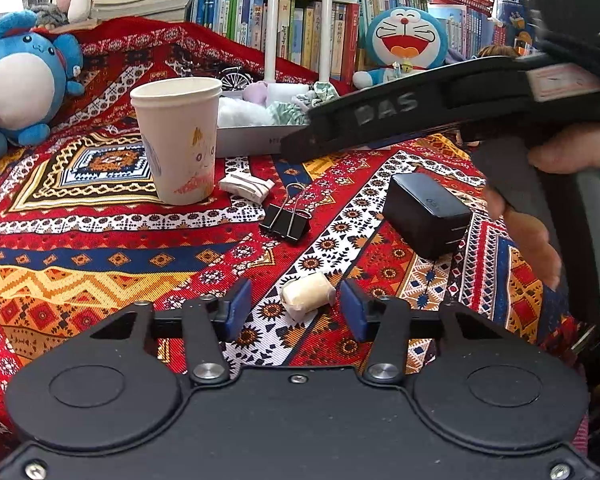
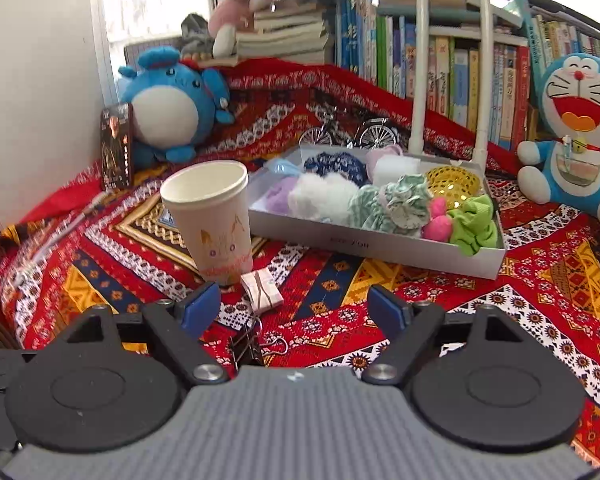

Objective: Organize soft objects
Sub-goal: 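Move both tools back toward the cream cylinder and small pink-white packet, then grasp the cream cylinder with the left tool while the right tool grasps the pink-white packet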

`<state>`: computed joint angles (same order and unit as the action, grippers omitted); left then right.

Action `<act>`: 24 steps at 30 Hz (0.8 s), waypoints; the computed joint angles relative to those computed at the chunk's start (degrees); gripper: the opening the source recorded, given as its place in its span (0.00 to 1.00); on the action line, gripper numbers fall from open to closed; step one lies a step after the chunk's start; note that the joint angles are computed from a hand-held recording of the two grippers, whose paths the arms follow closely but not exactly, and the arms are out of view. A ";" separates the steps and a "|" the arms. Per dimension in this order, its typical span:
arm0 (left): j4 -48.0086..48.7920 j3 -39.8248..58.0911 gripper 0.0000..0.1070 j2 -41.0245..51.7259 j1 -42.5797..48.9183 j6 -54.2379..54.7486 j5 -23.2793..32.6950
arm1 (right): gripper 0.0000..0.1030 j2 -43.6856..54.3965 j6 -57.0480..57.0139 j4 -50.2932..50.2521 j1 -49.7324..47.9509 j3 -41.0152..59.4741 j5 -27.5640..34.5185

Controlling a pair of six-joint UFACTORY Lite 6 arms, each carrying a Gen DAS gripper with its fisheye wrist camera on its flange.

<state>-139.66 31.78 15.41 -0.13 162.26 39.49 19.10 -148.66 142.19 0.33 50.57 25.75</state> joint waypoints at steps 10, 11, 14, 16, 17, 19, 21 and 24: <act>3.09 0.32 0.26 1.04 1.94 -1.43 1.99 | 0.84 8.02 -8.41 7.73 6.09 10.62 -7.99; 3.25 0.26 0.26 1.06 2.17 -1.34 2.19 | 0.84 8.94 -9.10 8.53 6.58 11.79 -8.57; 3.65 0.04 0.26 1.12 3.07 -0.89 2.81 | 0.83 11.67 -10.21 9.81 7.90 15.21 -10.30; 3.86 -0.01 0.26 1.15 3.76 -0.81 3.12 | 0.81 13.25 -11.12 10.91 8.50 16.93 -10.80; 4.04 0.03 0.26 1.20 4.14 -0.87 3.25 | 0.79 14.07 -11.27 11.32 8.80 17.84 -11.13; 4.51 0.36 0.26 1.48 4.88 -1.21 3.39 | 0.76 15.61 -9.95 10.47 9.07 19.57 -11.67; 4.89 0.42 0.26 1.52 5.47 -1.49 3.54 | 0.75 16.97 -7.92 8.90 9.31 21.13 -12.25; 5.68 0.67 0.26 1.79 6.39 -1.99 3.83 | 0.72 18.18 -8.68 9.65 9.87 22.43 -12.88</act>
